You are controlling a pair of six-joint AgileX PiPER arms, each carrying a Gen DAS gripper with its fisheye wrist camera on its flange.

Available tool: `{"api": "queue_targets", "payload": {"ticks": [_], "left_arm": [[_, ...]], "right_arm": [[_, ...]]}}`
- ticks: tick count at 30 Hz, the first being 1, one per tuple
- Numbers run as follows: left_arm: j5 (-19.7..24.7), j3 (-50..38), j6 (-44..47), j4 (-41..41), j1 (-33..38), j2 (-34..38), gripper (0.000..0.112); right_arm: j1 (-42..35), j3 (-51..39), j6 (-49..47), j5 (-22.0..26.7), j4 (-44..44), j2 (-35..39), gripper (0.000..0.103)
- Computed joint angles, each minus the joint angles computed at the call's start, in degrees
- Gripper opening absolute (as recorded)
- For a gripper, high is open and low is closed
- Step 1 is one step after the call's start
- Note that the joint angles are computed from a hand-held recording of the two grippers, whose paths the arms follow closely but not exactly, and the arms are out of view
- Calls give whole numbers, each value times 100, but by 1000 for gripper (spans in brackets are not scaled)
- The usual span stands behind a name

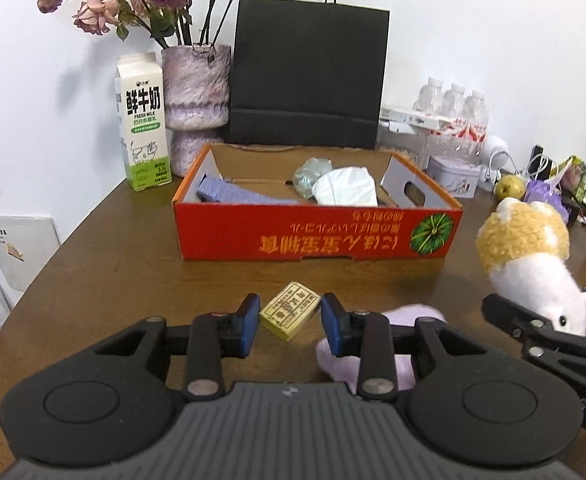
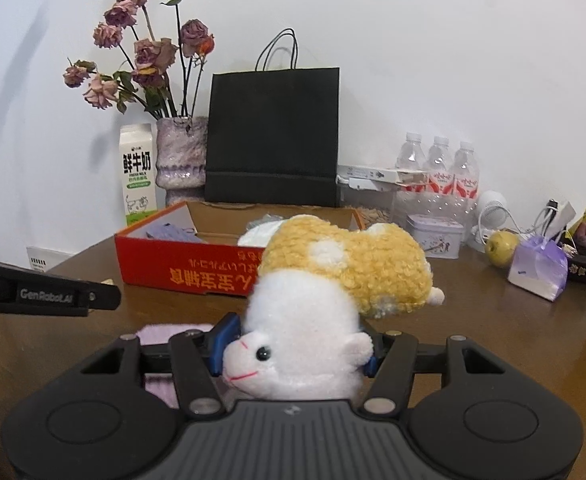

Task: Organize objects
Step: 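Carry the plush lamb and yellow block over the box with both grippers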

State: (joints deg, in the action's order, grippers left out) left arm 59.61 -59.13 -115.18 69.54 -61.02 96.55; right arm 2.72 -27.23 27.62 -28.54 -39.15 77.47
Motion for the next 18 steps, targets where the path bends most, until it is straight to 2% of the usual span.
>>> {"api": "queue_targets", "payload": {"ticks": [18], "left_arm": [[-328, -324, 21, 350, 686, -27, 34]], "right_arm": [[692, -1130, -52, 402, 159, 529, 57]]}}
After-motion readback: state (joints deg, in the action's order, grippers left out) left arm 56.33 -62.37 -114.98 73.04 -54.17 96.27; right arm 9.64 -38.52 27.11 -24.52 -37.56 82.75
